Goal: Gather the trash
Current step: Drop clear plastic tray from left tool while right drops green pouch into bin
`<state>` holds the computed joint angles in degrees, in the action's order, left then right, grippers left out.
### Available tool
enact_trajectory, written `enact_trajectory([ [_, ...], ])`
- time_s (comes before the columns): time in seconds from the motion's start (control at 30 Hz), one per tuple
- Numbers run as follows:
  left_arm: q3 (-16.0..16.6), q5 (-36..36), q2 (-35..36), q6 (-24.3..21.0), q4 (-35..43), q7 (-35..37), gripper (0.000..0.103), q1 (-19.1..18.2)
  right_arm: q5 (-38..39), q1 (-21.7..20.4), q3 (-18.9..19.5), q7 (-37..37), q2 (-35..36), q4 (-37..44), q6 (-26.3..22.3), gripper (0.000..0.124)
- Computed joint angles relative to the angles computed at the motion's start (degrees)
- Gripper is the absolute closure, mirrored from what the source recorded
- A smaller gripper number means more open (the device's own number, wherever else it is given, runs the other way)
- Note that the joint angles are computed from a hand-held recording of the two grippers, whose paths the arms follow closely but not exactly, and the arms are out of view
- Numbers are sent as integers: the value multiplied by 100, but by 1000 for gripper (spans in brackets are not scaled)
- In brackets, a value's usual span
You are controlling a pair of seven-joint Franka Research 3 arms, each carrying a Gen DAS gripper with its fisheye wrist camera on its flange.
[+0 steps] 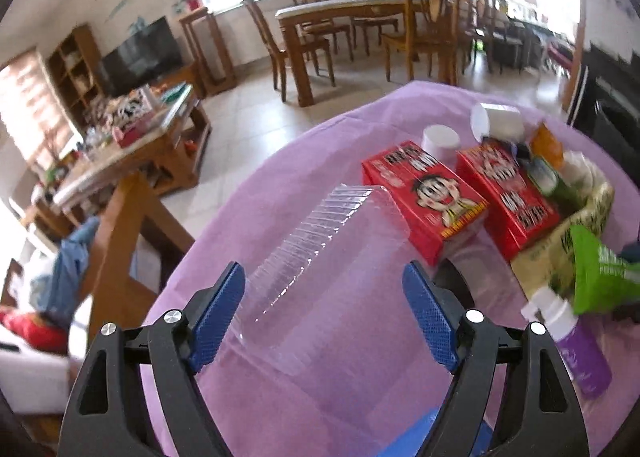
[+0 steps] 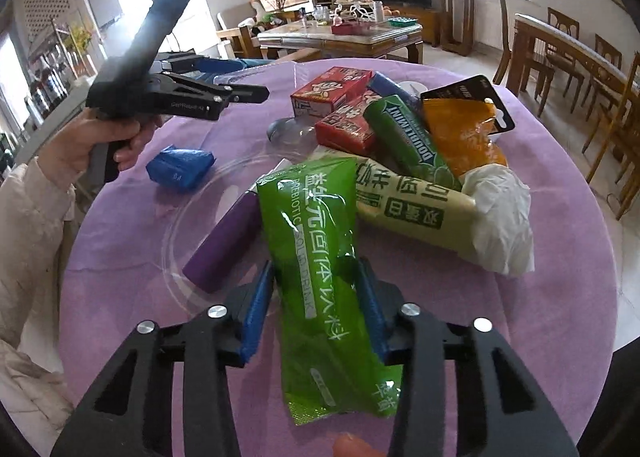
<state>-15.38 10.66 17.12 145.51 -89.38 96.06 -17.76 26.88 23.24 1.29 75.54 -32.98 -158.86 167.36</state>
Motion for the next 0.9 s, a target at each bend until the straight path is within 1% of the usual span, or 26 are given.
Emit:
enact_trajectory([
  [0.07,-20,-133,145,-179,215,30,23,40,47,47,-49,-17,2,-4,13,82],
  [0.13,68,68,315,-354,443,-20,23,-41,108,103,-130,-68,-18,-11,1,82],
  [0.2,56,102,463,-619,636,89,23,-62,223,210,-227,-147,19,-4,41,82],
  [0.27,73,184,548,-709,710,117,23,-111,343,292,-277,-191,63,15,79,82],
  [0.33,9,-26,600,-693,739,161,26,-33,426,335,-269,-213,117,36,127,82],
  [0.37,-52,-243,631,-740,786,188,39,41,451,342,-267,-225,128,44,130,82],
  [0.4,-114,-523,711,-864,910,177,51,127,467,339,-264,-234,141,59,127,82],
  [0.43,-144,-757,732,-822,926,97,53,198,485,334,-268,-246,131,57,117,82],
  [0.5,-138,-942,726,-710,892,-12,59,253,519,335,-246,-246,154,72,138,82],
  [0.57,-175,-1130,681,-628,797,-6,62,333,549,323,-263,-265,117,58,132,83],
  [0.67,-293,-1583,392,-300,366,27,62,502,727,461,-402,-366,38,6,230,87],
  [0.7,-374,-1830,208,-121,131,88,62,582,791,510,-462,-416,-12,-24,262,89],
  [0.77,-467,-2176,-38,119,-152,238,62,640,998,684,-635,-535,-168,-106,417,91],
  [0.87,-620,-2749,-513,500,-601,444,62,581,1219,839,-880,-685,-464,-251,656,91],
  [0.9,-632,-2876,-586,546,-644,508,62,529,1257,843,-929,-702,-570,-301,729,91],
])
